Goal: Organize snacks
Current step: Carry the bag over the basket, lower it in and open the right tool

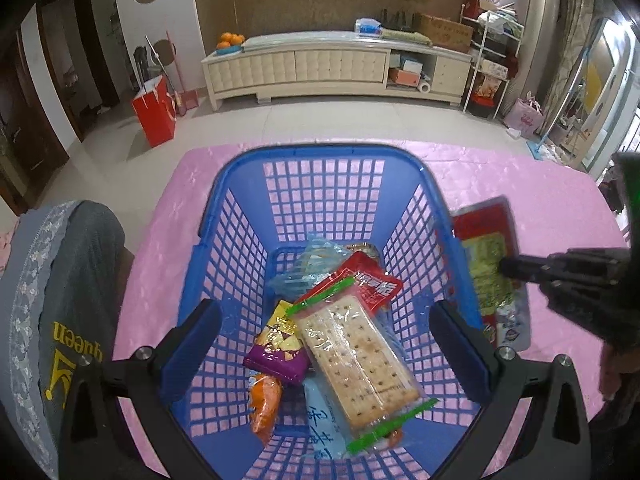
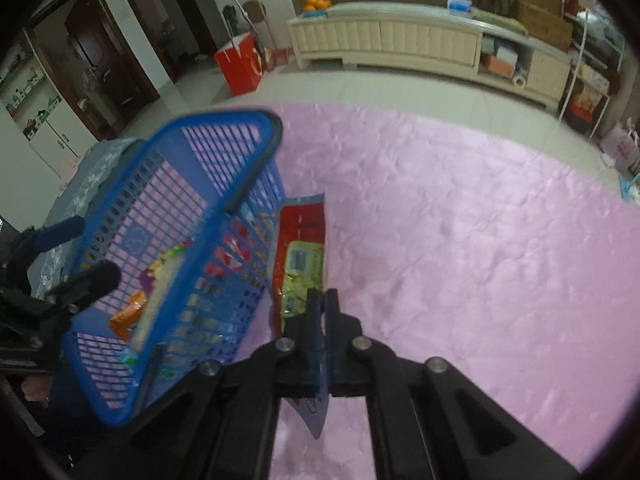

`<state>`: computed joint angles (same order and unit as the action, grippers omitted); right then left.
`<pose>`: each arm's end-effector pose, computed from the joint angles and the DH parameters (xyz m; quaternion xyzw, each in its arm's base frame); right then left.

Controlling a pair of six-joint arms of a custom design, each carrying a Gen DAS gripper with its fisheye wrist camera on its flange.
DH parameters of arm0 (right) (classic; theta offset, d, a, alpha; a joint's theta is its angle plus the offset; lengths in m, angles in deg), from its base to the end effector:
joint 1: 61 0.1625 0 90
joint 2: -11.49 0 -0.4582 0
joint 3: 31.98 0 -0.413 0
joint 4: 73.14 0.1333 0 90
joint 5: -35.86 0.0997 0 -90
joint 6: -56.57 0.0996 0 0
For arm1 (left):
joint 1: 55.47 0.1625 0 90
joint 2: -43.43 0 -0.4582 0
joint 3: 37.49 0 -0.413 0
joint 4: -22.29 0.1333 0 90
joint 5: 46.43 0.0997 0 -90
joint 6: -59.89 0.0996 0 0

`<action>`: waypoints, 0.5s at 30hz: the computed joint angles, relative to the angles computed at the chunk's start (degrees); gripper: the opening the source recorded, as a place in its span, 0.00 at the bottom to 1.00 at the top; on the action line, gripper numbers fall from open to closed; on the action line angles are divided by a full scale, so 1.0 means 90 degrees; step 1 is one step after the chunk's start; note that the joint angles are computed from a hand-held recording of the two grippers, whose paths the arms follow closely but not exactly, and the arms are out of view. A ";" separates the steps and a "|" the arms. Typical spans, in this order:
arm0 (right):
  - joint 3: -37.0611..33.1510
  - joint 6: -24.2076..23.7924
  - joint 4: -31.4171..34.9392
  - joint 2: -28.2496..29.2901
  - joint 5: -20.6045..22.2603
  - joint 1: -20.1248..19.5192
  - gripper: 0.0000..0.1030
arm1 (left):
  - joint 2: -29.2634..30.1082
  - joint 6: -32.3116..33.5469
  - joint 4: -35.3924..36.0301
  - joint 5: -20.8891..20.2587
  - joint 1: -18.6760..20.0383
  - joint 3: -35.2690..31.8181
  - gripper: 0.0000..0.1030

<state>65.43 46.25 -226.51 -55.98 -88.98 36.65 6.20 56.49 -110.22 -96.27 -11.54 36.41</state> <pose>0.1638 -0.6456 0.3663 0.0577 -0.9161 0.2677 0.2930 -0.4413 -0.6994 0.1275 0.3250 0.8801 -0.1869 0.2914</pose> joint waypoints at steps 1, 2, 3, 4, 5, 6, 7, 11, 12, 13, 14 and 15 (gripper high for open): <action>0.0012 -0.0043 -0.0070 -0.0057 -0.0084 0.0095 0.04 | -0.0059 0.0017 -0.0067 -0.0004 -0.0031 0.0062 1.00; 0.0074 -0.0067 -0.0245 -0.0011 -0.0154 0.0179 0.04 | -0.0106 0.0030 -0.0115 -0.0009 -0.0052 0.0099 1.00; 0.0012 -0.0079 -0.0345 0.0064 -0.0232 0.0280 0.04 | -0.0160 0.0039 -0.0166 -0.0004 -0.0076 0.0141 1.00; -0.0029 -0.0117 -0.0423 0.0115 -0.0259 0.0342 0.04 | -0.0219 0.0047 -0.0215 0.0004 -0.0100 0.0185 1.00; -0.0038 -0.0141 -0.0534 0.0161 -0.0290 0.0429 0.04 | -0.0279 0.0054 -0.0269 0.0011 -0.0122 0.0231 1.00; -0.0043 -0.0176 -0.0603 0.0159 -0.0307 0.0484 0.04 | -0.0340 0.0063 -0.0335 0.0016 -0.0142 0.0280 1.00; -0.0063 -0.0210 -0.0682 0.0183 -0.0344 0.0569 0.04 | -0.0399 0.0084 -0.0394 0.0023 -0.0151 0.0317 1.00; -0.0061 -0.0358 -0.0911 0.0198 -0.0342 0.0747 0.04 | -0.0598 0.0127 -0.0586 0.0091 -0.0192 0.0468 1.00; -0.0050 -0.0367 -0.0974 0.0230 -0.0360 0.0801 0.04 | -0.0661 0.0151 -0.0645 0.0113 -0.0197 0.0521 1.00; -0.0073 -0.0401 -0.1009 0.0275 -0.0367 0.0850 0.04 | -0.0709 0.0160 -0.0690 0.0123 -0.0201 0.0574 1.00; -0.0125 -0.0450 -0.1040 0.0342 -0.0391 0.0893 0.04 | -0.0750 0.0157 -0.0726 0.0135 -0.0205 0.0612 1.00; -0.0183 -0.0490 -0.1034 0.0397 -0.0402 0.0918 0.04 | -0.0790 0.0152 -0.0755 0.0142 -0.0196 0.0647 1.00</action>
